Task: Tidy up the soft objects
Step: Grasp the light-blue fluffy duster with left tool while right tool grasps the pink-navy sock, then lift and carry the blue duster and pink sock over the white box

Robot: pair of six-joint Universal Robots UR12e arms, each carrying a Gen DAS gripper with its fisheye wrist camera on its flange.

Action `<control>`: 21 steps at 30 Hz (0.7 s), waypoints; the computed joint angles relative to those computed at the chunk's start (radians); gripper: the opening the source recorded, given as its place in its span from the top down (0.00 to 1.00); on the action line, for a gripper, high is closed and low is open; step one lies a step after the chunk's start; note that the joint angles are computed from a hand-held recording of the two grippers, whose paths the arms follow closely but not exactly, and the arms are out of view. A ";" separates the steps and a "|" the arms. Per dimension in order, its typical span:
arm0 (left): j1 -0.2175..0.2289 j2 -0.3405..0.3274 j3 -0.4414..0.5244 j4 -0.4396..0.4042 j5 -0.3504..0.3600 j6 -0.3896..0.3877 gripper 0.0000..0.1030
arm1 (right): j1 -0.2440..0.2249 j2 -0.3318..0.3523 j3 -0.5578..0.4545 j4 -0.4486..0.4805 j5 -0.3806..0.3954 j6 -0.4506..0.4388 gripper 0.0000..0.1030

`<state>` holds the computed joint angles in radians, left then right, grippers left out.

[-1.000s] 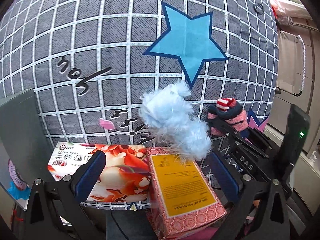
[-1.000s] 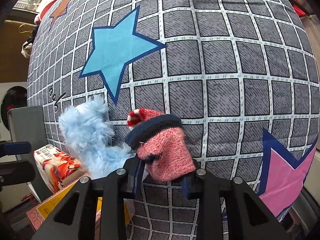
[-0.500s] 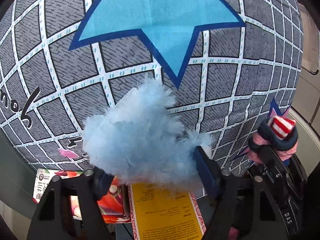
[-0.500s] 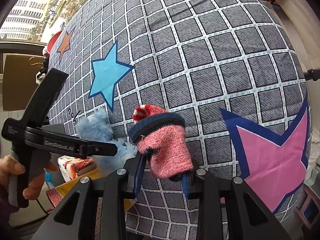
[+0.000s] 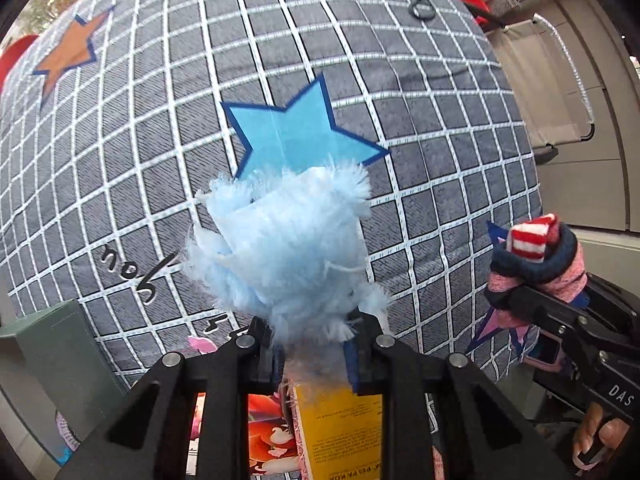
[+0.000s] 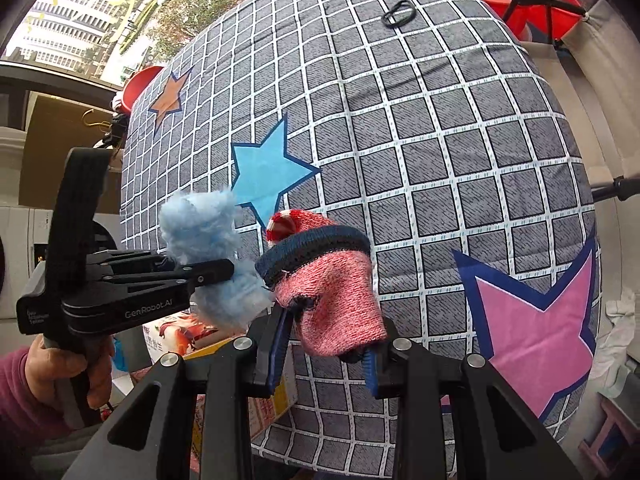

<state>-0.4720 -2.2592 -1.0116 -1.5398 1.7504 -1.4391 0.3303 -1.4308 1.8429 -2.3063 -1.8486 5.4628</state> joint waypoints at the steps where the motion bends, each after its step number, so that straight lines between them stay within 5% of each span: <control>1: 0.007 -0.007 0.031 -0.022 -0.031 0.002 0.75 | -0.002 0.000 -0.006 0.006 -0.001 -0.010 0.68; 9: 0.060 -0.119 0.361 -0.238 -0.247 -0.042 0.75 | -0.026 0.019 -0.105 0.099 -0.006 -0.123 0.68; 12: 0.080 -0.112 0.359 -0.235 -0.306 -0.032 0.75 | -0.038 0.035 -0.157 0.133 -0.016 -0.179 0.68; 17: 0.114 -0.156 0.459 -0.263 -0.359 -0.034 0.75 | -0.065 0.080 -0.248 0.152 -0.011 -0.295 0.68; 21: 0.140 -0.265 0.675 -0.346 -0.383 -0.075 0.75 | -0.091 0.135 -0.329 0.140 0.017 -0.416 0.68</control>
